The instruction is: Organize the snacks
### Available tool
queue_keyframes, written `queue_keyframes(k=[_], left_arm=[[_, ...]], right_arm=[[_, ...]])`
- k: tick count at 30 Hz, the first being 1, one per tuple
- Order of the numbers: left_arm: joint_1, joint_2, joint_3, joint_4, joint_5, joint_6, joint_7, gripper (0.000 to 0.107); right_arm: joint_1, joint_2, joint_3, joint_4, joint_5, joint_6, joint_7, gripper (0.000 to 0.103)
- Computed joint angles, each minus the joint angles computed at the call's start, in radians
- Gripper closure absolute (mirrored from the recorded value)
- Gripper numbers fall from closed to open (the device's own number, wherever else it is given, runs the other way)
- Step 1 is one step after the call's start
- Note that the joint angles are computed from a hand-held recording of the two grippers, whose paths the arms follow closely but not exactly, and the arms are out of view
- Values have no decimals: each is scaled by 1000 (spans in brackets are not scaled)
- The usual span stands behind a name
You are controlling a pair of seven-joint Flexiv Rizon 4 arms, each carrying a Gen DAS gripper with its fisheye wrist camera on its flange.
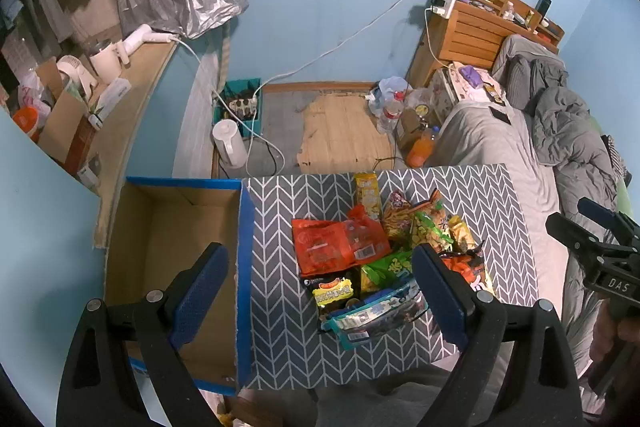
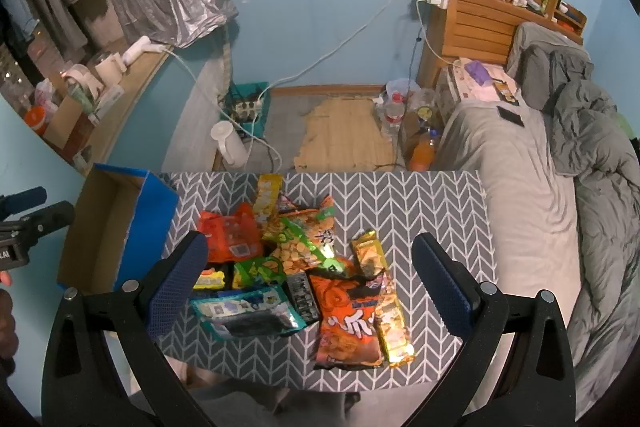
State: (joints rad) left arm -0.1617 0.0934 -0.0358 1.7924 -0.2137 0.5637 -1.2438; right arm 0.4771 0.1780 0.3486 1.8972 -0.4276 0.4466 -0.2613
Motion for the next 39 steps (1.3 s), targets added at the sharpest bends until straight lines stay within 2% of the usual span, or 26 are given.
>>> queue_keyframes(k=[22, 39], left_arm=[[1, -10, 0, 0, -9, -9, 17, 13], [-6, -16, -5, -9, -15, -33, 49, 13]], right_arm=[[4, -22, -7, -19, 10, -8, -10, 2], [0, 1, -2, -2, 39, -22, 3, 2]])
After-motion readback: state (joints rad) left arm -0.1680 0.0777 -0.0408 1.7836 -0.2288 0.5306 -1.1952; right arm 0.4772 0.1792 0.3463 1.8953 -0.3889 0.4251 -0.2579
